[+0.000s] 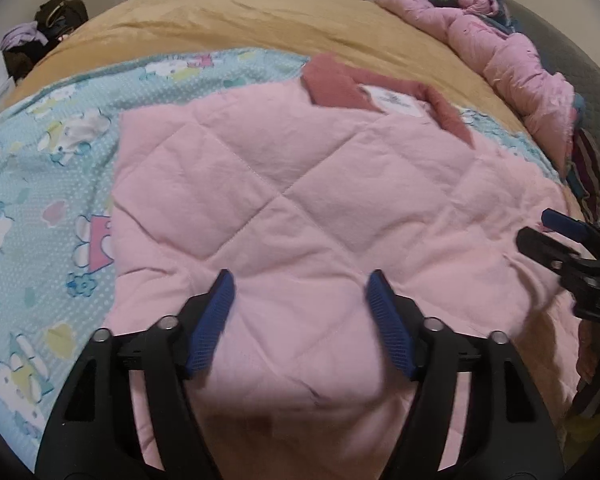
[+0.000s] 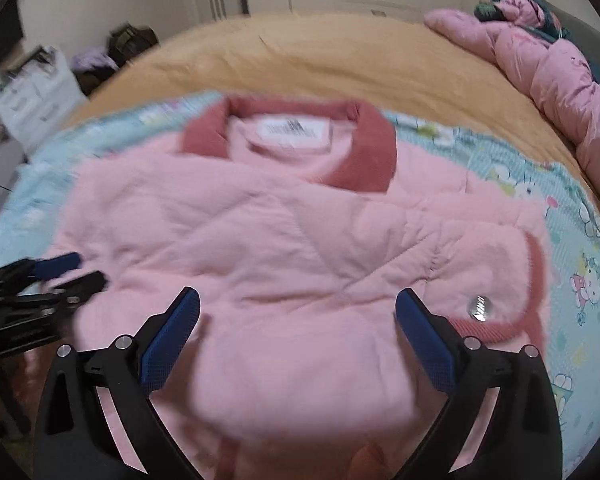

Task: Fold large clothes
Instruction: 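Fold the hem up toward the collar with both tools and release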

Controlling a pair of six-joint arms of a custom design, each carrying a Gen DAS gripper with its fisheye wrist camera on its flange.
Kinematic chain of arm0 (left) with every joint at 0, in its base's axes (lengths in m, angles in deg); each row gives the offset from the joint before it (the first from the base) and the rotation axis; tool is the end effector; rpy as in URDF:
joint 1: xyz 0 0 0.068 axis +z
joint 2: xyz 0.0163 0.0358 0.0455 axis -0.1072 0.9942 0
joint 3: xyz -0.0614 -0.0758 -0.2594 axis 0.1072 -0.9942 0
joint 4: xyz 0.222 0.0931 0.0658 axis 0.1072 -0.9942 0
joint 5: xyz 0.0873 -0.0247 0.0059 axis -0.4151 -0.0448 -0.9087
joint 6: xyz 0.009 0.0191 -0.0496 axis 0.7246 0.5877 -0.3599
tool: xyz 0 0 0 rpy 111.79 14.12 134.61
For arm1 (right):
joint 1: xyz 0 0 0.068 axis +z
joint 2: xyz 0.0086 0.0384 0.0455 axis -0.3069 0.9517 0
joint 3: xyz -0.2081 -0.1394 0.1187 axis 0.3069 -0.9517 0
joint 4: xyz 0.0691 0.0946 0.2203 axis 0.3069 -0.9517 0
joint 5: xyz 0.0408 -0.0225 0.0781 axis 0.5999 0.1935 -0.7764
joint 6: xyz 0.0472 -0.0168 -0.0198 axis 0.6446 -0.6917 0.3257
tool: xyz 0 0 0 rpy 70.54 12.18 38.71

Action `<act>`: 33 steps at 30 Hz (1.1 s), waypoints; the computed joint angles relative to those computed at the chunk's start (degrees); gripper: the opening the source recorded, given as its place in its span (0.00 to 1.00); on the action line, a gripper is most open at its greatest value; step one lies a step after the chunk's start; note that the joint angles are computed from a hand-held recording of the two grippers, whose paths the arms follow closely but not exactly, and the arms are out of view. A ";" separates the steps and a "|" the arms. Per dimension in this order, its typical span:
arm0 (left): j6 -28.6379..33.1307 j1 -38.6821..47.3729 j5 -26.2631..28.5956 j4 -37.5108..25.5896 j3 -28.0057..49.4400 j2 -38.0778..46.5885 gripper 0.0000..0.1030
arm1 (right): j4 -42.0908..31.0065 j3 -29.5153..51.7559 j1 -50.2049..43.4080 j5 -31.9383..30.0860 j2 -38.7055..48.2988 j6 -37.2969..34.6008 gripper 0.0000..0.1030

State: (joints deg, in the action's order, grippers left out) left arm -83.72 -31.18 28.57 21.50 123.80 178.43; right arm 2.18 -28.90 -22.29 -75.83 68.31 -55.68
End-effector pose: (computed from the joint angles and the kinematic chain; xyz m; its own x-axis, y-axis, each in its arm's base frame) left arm 0.2974 -0.1377 0.1319 -0.8634 -0.0098 -0.5045 0.0905 0.9806 -0.1739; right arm 0.3084 -0.0134 0.1700 -0.7831 -0.1614 -0.6006 -0.2777 0.9549 0.1054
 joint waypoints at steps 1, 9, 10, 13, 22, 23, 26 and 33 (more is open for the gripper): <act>0.08 -0.79 -1.00 -0.44 -0.81 -1.74 0.67 | -0.67 -1.12 -1.06 -1.21 -1.89 -0.60 0.95; -0.41 -3.15 -1.08 0.26 -3.40 -2.41 0.71 | -3.16 -4.73 -2.85 0.53 -2.55 -1.42 0.95; -0.52 -2.85 -0.76 0.99 -3.55 -1.80 0.72 | -2.92 -5.00 -2.78 1.13 -1.75 -0.98 0.95; -0.50 -3.00 -1.13 1.98 -3.55 -0.71 0.72 | -0.82 -5.69 -2.95 1.45 0.72 -0.41 0.96; -2.61 -3.68 -1.34 -0.13 -4.92 -5.67 0.89 | -1.94 -9.01 -7.67 -5.39 -8.07 -1.28 0.96; -2.93 -3.86 -1.45 -0.41 -5.07 -6.26 0.91 | -2.28 -9.05 -8.00 -5.87 -8.79 -1.40 0.96; -4.01 -4.27 -1.43 -1.63 -4.99 -7.70 0.91 | -3.44 -9.47 -8.74 -6.56 -11.66 -1.40 0.96; -4.81 -5.97 -3.42 -4.68 -4.67 -11.08 0.91 | -5.85 -9.64 -9.12 -7.60 -16.34 -1.65 0.96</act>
State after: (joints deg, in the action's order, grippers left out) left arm -88.52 -37.15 25.15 16.82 119.13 167.35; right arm -3.67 -38.54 -31.41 -83.43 51.97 -57.33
